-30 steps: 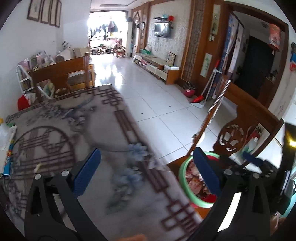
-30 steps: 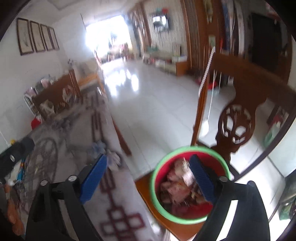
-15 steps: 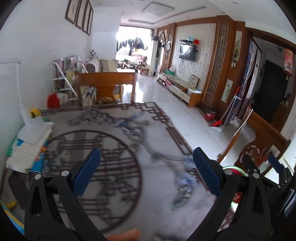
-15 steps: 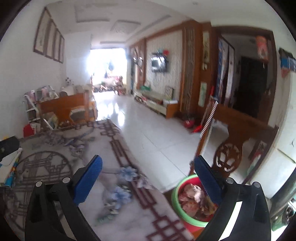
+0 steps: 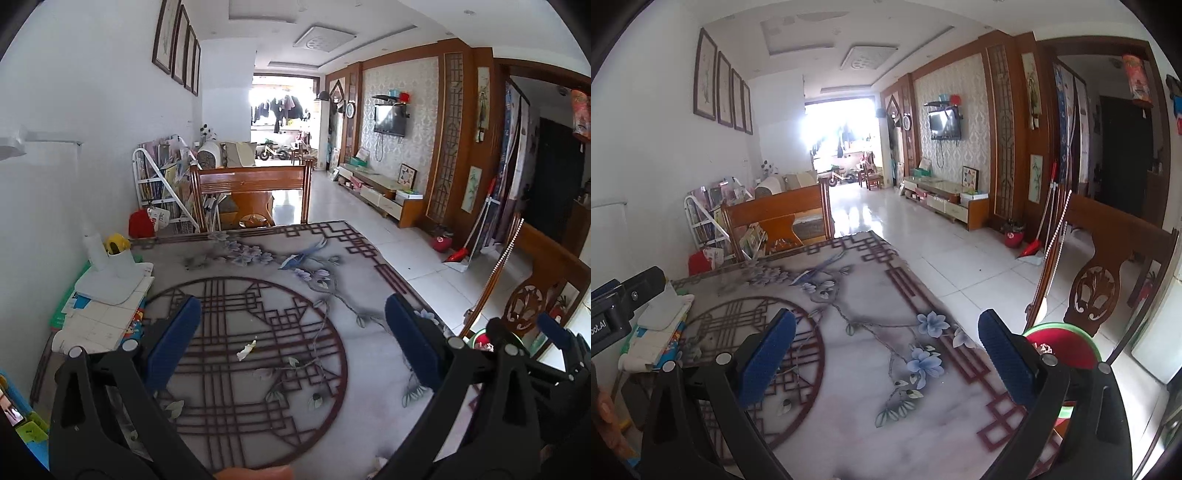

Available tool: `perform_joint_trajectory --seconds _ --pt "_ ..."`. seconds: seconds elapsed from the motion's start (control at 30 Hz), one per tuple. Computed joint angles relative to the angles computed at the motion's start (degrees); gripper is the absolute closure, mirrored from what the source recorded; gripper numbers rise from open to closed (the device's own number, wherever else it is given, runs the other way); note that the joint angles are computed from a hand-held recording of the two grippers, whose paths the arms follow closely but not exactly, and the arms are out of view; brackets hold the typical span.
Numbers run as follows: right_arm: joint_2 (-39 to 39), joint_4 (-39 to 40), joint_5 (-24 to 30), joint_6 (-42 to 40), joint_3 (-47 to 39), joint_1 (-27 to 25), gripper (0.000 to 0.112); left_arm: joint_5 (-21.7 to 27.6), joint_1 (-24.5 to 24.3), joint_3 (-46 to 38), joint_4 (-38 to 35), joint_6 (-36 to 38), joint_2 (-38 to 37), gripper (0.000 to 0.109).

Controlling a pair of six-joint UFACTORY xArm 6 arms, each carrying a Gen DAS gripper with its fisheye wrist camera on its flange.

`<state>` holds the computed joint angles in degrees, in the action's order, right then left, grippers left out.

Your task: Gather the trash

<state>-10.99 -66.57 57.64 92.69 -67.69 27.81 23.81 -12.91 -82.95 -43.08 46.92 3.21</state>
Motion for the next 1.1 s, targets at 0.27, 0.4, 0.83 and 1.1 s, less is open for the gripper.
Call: perform_joint_trajectory --seconds 0.27,0.4,0.83,1.1 --pt "1.0 -1.4 2.2 1.0 -1.2 2.5 0.017 2.8 1.6 0.2 -1.6 1.0 -0.5 0.011" --pt "1.2 -0.7 1.9 1.5 -1.0 2.5 0.017 4.8 2.4 -0.7 -1.5 0.5 0.1 0.011" --pt "2.3 0.3 1.3 1.0 -1.8 3.1 0.017 7.3 3.5 -1.3 0.2 -2.1 0.4 0.011" --pt "1.7 1.6 0.1 1.1 -0.8 2.3 0.017 7.6 3.6 -1.5 0.4 -2.5 0.6 0.011"
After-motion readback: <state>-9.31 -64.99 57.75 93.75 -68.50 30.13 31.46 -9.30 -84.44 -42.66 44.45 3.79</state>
